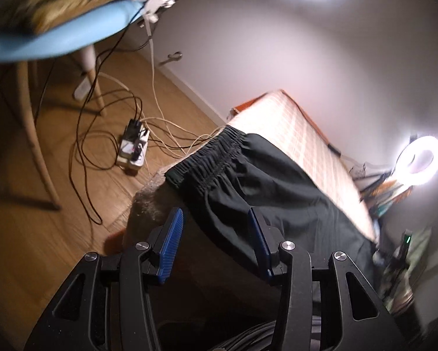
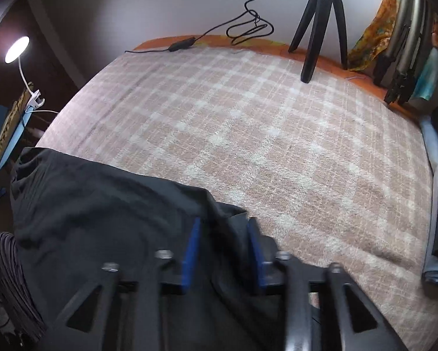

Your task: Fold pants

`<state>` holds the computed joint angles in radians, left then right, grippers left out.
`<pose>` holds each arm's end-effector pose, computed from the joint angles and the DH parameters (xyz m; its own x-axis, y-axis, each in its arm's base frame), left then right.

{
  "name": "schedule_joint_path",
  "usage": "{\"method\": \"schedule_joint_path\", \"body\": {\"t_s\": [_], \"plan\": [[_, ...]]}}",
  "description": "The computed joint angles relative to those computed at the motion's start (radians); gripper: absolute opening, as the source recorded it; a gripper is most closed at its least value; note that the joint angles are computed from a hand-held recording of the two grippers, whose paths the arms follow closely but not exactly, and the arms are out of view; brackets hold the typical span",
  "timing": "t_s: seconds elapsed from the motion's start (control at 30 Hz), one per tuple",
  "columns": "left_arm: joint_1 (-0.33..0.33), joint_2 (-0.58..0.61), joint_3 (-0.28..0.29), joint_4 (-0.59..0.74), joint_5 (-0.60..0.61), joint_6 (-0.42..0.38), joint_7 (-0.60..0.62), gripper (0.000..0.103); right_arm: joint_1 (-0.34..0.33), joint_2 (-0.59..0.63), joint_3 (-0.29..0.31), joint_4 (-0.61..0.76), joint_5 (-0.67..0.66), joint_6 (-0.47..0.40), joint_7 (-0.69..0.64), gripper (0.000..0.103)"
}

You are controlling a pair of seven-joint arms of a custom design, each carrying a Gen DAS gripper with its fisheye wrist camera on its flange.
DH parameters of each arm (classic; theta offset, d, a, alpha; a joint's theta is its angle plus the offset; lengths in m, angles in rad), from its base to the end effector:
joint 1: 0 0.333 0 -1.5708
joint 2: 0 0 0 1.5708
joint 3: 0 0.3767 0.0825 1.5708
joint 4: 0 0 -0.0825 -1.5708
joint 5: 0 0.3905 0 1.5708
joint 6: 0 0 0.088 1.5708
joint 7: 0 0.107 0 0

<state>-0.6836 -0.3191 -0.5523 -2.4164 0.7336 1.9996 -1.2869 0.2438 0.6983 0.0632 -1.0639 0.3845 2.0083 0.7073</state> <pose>0.1672 -0.3975 0.4757 0.7266 -0.3782 0.5737 -0.1027 -0.8853 -0.4536 0.7774 0.2502 0.4987 0.8646 -0.4912 -0.1058 -0.4832 -0.7550 -0.4432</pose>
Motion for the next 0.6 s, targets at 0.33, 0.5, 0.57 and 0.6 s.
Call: {"method": "schedule_joint_path", "body": {"t_s": [0.33,0.5,0.57,0.6], "plan": [[0.033,-0.027,-0.006,-0.113,0.136,0.128,-0.268,0.048,-0.068,-0.234,0.032,-0.283,0.168,0.086,-0.078,0.054],[0.050,-0.027,-0.022,-0.148,0.201,0.128,-0.385,0.048,-0.079,-0.341,0.030,-0.410,0.252,0.075,-0.131,0.055],[0.048,-0.013,-0.036,-0.131,0.206,0.076,-0.405,0.048,-0.069,-0.367,0.022,-0.445,0.254,0.085,-0.132,0.055],[0.045,-0.001,-0.041,-0.113,0.211,0.041,-0.387,0.048,-0.065,-0.377,0.019,-0.460,0.254,0.085,-0.132,0.055]]}}
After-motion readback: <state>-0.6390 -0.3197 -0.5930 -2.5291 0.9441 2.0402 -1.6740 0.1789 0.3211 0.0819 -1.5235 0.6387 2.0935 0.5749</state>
